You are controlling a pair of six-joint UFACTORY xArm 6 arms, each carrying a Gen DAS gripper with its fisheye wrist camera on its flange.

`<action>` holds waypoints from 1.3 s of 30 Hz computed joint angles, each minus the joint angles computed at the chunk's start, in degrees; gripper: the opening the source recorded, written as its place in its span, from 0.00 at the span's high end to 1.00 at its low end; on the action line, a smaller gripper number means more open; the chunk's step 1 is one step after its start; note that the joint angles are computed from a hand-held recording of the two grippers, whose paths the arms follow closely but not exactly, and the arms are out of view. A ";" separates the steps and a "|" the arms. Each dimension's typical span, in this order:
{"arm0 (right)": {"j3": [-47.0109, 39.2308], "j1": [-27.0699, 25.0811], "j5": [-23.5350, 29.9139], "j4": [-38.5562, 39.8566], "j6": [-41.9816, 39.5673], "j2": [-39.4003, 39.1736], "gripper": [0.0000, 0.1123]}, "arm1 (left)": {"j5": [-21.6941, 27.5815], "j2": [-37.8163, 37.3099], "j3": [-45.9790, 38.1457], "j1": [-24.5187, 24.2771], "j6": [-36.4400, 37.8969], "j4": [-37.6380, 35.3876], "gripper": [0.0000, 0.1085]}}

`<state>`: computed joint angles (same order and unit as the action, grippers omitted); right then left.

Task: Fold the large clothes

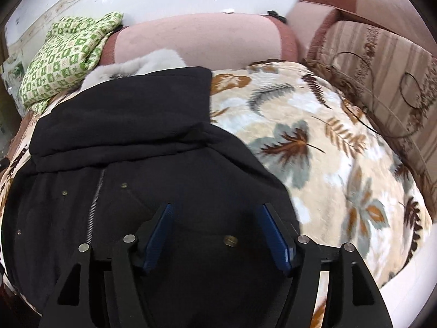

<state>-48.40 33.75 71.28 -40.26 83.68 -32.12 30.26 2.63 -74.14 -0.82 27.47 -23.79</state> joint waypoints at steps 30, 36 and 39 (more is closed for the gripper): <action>19.78 -5.26 -9.27 -2.77 9.48 -21.21 0.24 | 0.52 -11.24 15.05 5.34 -13.01 22.76 0.17; 20.49 -6.06 -11.63 -2.37 8.75 -21.52 0.23 | 3.22 -9.66 13.01 6.69 -8.88 16.63 0.17; 20.27 -5.85 -11.86 -2.68 8.52 -21.05 0.22 | 5.78 -7.87 9.77 8.24 -4.80 10.61 0.17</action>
